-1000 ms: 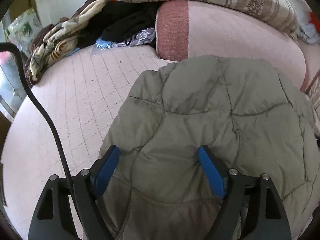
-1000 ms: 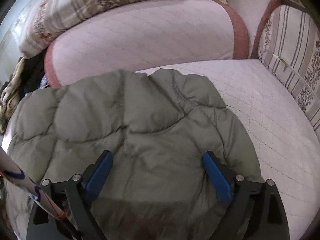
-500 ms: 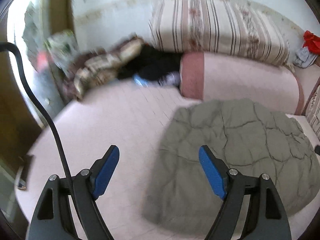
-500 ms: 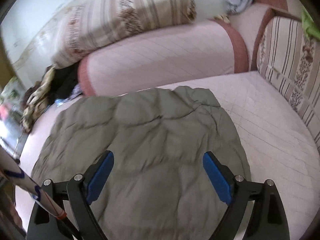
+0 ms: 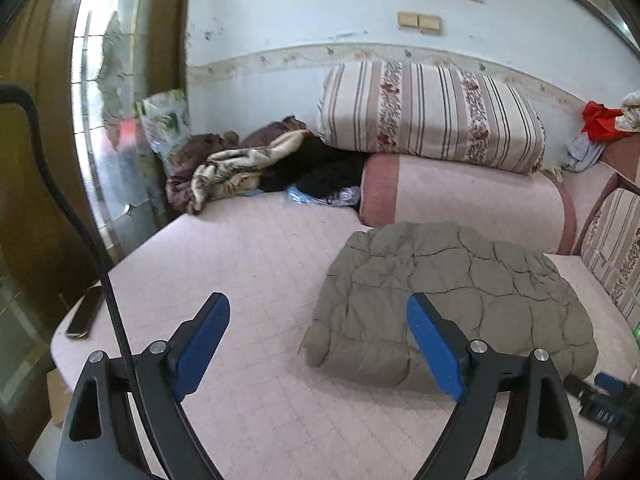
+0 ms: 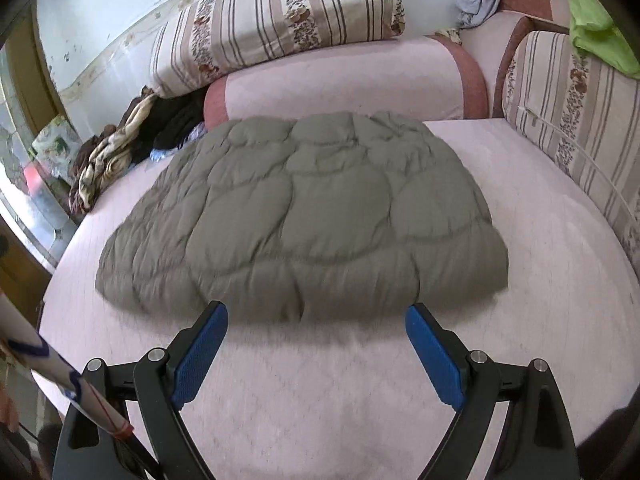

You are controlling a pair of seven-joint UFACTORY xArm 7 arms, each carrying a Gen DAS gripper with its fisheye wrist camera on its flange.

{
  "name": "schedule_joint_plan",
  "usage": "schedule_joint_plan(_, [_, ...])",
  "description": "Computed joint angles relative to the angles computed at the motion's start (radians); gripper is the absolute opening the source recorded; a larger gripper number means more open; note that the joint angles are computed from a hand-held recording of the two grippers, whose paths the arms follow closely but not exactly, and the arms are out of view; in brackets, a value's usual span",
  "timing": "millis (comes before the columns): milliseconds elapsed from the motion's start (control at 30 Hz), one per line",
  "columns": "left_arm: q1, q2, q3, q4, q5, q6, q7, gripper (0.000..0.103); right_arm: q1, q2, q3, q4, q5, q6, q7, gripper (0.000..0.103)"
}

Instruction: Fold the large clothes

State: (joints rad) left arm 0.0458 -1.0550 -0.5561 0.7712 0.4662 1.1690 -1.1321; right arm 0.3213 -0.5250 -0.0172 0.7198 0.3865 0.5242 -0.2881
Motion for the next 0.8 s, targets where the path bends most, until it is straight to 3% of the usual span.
schedule_joint_plan(400, [0.068, -0.111, -0.15, 0.114, 0.01, 0.264, -0.022, 0.098, -0.024, -0.241, 0.062, -0.153, -0.111, 0.054, 0.146, 0.094])
schedule_joint_plan(800, [0.065, -0.231, -0.137, 0.128, -0.082, 0.228, 0.044, 0.102, -0.009, -0.366, 0.112, -0.202, -0.226, 0.082, 0.22, 0.094])
